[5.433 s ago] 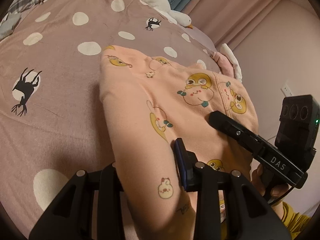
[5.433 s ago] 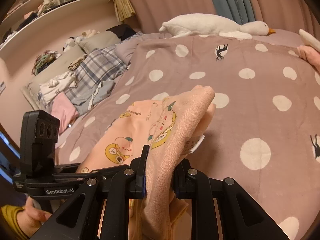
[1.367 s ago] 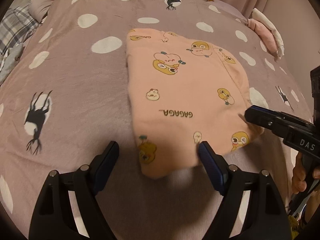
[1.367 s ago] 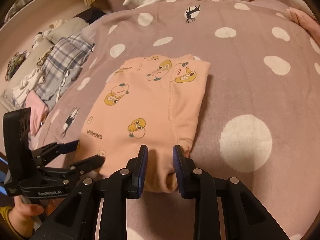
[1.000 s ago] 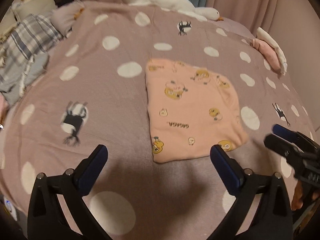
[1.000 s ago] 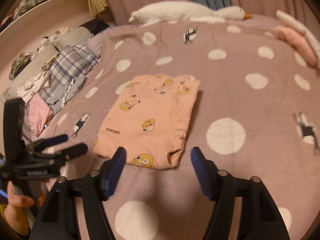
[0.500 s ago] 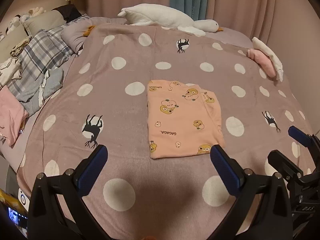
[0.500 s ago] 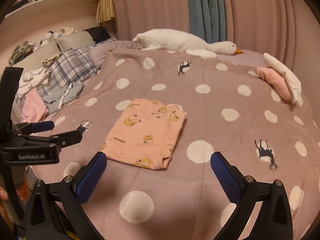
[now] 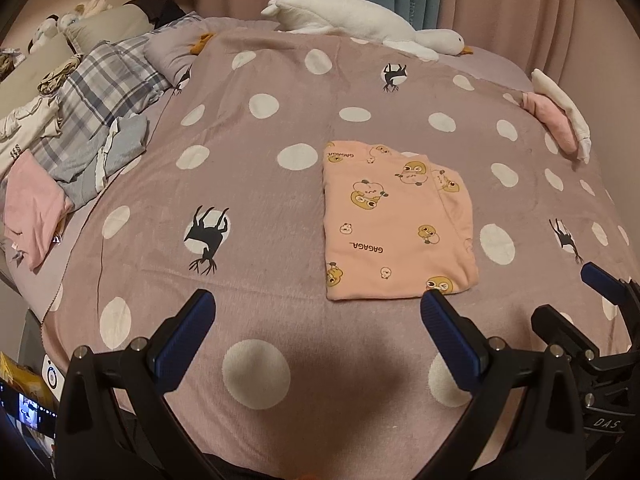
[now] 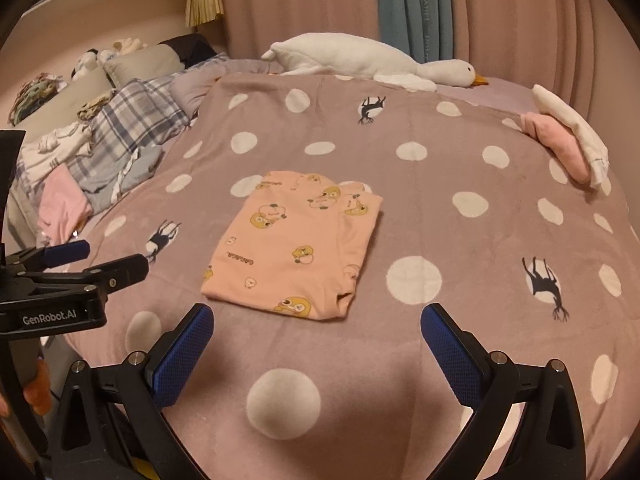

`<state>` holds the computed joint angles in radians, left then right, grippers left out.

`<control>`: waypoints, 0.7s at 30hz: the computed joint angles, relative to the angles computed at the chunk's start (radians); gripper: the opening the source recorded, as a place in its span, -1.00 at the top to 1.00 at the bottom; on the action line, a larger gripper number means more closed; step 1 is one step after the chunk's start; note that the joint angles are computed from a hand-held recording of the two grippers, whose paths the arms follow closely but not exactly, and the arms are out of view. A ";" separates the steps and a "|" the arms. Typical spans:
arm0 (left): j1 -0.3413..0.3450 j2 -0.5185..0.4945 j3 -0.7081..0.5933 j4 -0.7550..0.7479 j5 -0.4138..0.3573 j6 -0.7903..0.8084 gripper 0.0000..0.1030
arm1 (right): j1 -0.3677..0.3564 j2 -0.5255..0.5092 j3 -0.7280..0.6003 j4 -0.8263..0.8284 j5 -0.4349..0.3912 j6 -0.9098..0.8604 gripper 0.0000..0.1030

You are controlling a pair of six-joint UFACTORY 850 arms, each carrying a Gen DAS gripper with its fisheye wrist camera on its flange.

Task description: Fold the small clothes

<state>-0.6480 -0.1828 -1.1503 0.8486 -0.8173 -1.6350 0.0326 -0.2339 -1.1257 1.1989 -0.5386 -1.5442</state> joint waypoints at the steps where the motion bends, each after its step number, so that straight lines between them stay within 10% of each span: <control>1: -0.001 0.000 -0.001 -0.001 0.001 0.002 -0.99 | 0.001 0.001 0.000 -0.001 0.002 -0.001 -0.99; 21: -0.008 -0.011 -0.013 -0.005 -0.018 0.029 -0.99 | 0.009 -0.009 -0.016 -0.015 -0.005 0.006 -0.99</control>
<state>-0.6558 -0.1943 -1.1631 0.8433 -0.8358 -1.6061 0.0419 -0.2432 -1.1414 1.1839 -0.5433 -1.5385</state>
